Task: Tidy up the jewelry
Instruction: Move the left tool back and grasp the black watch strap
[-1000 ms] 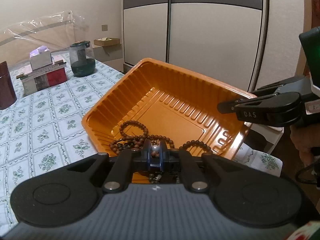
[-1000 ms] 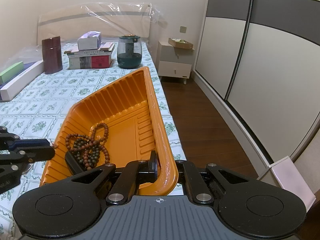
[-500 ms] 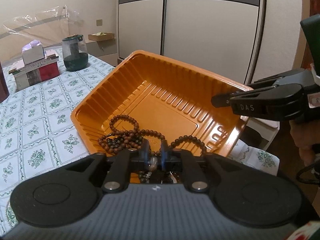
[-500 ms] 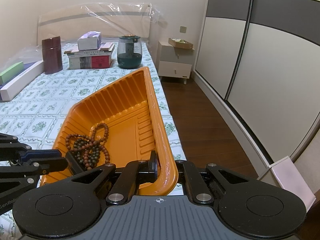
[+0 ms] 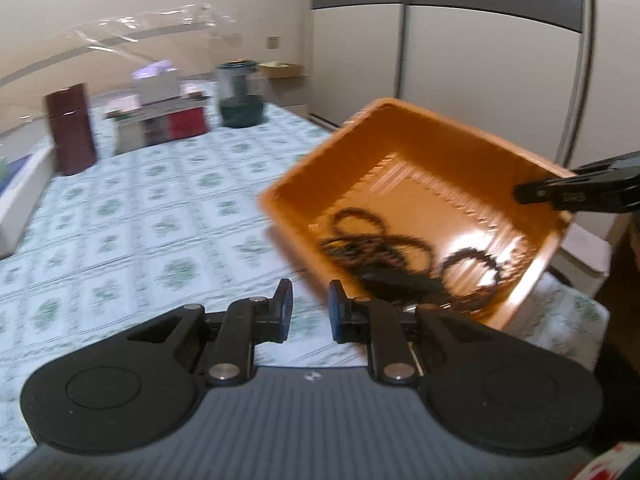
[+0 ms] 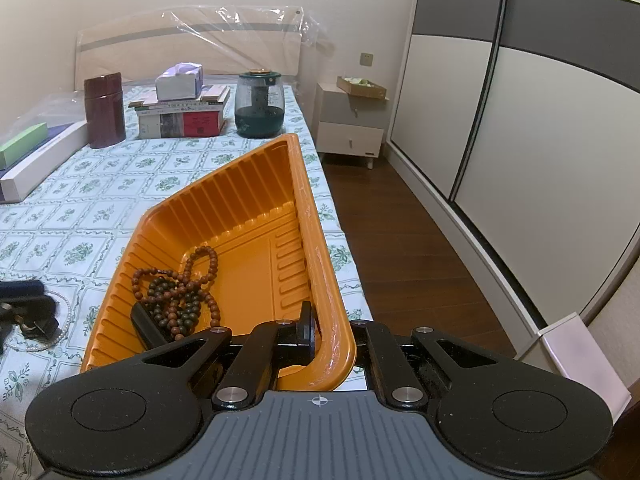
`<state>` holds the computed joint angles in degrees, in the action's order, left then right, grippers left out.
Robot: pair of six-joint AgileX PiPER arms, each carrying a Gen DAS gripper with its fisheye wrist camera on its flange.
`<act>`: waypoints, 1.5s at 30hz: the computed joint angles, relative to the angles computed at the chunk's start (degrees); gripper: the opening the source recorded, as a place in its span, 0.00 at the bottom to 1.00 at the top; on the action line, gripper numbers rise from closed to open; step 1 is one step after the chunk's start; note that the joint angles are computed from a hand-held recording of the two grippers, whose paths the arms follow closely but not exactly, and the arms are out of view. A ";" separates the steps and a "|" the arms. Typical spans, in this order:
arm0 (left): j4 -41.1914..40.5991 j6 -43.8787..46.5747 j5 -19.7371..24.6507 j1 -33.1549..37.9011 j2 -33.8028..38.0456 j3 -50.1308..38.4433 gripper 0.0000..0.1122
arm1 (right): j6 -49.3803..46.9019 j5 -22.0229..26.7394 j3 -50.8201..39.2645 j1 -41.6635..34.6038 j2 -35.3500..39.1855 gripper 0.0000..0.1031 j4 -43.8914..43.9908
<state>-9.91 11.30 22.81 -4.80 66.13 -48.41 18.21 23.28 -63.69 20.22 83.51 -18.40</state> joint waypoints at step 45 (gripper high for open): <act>43.07 -39.58 -5.52 -1.62 5.89 7.16 0.49 | 0.05 0.61 -0.30 -0.18 0.27 0.05 -0.73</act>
